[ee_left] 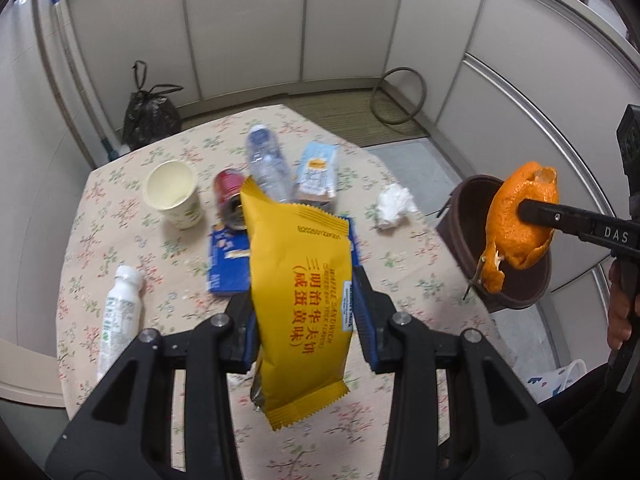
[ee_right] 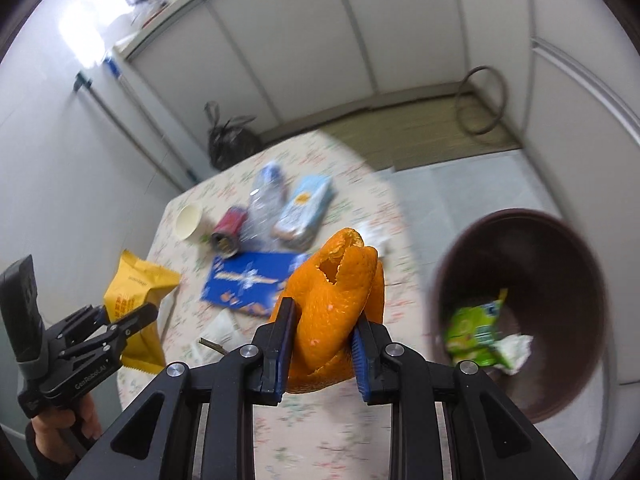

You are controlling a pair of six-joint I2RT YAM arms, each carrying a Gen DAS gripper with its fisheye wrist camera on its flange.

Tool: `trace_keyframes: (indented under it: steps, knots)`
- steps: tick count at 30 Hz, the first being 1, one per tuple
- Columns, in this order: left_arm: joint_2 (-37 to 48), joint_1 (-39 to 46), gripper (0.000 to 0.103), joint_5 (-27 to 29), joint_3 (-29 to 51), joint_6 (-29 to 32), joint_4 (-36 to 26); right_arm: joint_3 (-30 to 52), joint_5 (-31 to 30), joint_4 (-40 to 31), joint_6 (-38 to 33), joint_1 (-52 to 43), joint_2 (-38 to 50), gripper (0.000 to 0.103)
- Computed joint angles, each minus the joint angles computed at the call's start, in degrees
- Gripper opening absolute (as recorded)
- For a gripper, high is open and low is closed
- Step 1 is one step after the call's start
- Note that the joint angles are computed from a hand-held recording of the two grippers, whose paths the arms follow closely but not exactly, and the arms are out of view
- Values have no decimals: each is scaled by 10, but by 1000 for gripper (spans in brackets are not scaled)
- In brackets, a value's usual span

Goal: Collect trash
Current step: 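Carry the yellow packet and orange peel over the bin and release both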

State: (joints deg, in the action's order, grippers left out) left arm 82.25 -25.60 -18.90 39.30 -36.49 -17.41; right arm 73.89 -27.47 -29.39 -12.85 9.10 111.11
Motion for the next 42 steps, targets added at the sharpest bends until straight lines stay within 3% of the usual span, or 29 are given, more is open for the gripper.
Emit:
trace_keyframes:
  steps: [18, 24, 35, 39, 42]
  knots:
    - [346, -119, 42, 40, 317, 29, 89, 162, 63, -50, -45, -188, 141, 27]
    - [455, -132, 42, 57, 430, 39, 81, 197, 95, -54, -55, -210, 174, 27]
    - [532, -127, 42, 73, 499, 44, 88, 234, 127, -70, -64, -205, 214, 29]
    - [535, -129, 63, 62, 507, 43, 81, 244, 125, -80, -62, -210, 217, 30]
    - [531, -132, 70, 52, 501, 43, 84, 241, 126, -74, -56, -211, 212, 46]
